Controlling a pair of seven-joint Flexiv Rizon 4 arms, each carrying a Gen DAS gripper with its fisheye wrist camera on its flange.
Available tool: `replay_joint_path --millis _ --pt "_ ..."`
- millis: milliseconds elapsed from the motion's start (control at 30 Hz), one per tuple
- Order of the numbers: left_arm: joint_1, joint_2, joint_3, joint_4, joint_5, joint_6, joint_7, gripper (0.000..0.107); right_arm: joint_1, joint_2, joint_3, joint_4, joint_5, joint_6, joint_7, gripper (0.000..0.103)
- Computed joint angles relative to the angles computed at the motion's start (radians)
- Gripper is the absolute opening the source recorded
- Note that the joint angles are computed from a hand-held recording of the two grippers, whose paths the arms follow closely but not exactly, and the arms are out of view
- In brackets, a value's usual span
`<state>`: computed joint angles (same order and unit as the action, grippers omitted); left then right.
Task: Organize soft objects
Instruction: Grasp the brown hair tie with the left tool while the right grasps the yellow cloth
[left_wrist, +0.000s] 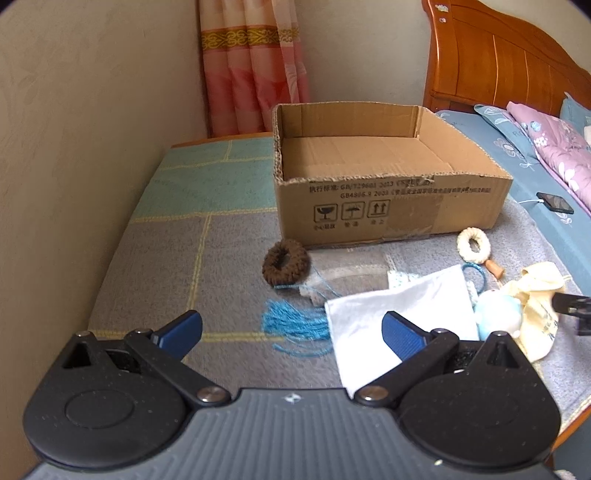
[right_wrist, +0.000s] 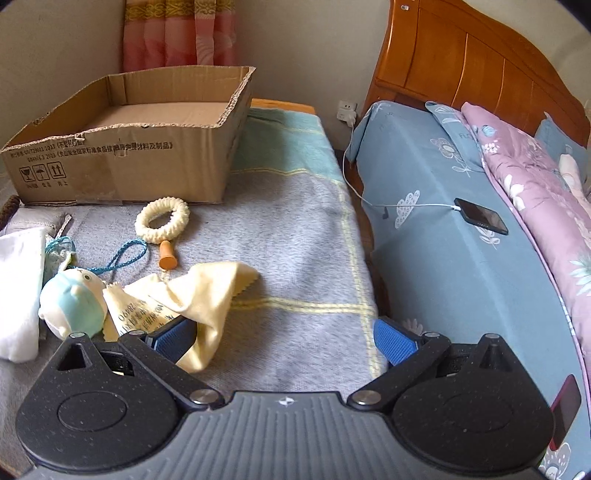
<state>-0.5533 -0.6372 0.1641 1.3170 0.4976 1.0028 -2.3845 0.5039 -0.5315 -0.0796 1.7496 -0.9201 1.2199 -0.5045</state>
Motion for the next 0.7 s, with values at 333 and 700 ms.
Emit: replay_joint_path --millis 333,700 --pt "0.02 -0.061 0.039 -0.085 0.029 -0.016 -0.025 0.102 -0.049 -0.024 0.073 0.036 0.078 0.24 -0.288 0.103" --pt "0.089 -0.169 0.016 -0.178 -0.083 -0.011 0.046 0.102 -0.018 -0.061 0.091 -0.001 0.277 0.197 -0.446 0.103"
